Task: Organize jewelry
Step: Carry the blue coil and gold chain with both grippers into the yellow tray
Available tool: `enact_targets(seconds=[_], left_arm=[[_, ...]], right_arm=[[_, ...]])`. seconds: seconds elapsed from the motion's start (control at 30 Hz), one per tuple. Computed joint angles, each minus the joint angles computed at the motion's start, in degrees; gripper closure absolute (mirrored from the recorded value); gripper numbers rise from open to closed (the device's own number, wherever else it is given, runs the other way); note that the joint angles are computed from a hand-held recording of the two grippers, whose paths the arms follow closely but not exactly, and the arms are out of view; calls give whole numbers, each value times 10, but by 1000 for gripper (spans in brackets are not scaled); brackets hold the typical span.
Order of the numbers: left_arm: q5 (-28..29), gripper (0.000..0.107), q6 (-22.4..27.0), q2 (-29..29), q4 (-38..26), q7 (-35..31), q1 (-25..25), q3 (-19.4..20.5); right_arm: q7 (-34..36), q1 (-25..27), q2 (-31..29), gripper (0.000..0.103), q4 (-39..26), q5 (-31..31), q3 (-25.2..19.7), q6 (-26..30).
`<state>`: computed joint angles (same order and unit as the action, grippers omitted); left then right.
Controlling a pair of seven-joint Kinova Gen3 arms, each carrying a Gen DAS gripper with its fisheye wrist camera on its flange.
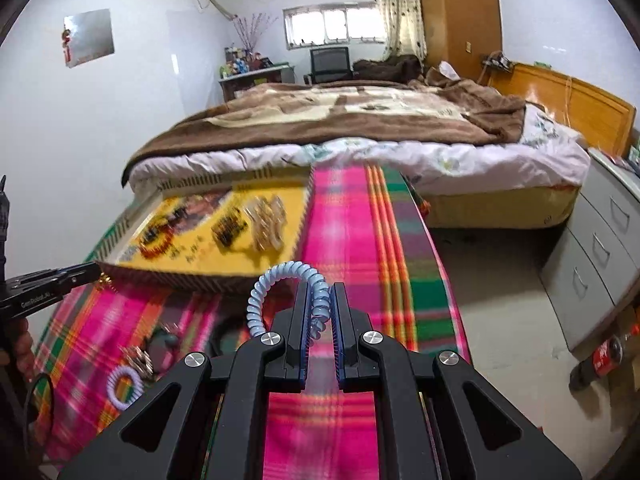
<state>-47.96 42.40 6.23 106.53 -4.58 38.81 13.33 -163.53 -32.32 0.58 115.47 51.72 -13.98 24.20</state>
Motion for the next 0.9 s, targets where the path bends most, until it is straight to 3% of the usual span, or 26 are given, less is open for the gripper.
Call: enact_targets(seconds=[0.17, 0.43, 0.53, 0.67, 0.9], left_arm=[[14, 96, -19, -11, -14, -47, -29, -9], [57, 96, -61, -9, -23, -122, -80, -25], [59, 96, -61, 1, -26, -133, -88, -36], [26, 96, -26, 23, -31, -120, -72, -51], [50, 96, -52, 44, -16, -128, -84, -69]], right_arm=[[74, -1, 28, 93, -49, -60, 9, -26], [169, -39, 93, 93, -127, -140, 36, -22], [206, -50, 122, 93, -160, -172, 44, -10], [250, -59, 158, 93, -198, -215, 55, 6], [311, -90, 208, 93, -251, -270, 82, 32]])
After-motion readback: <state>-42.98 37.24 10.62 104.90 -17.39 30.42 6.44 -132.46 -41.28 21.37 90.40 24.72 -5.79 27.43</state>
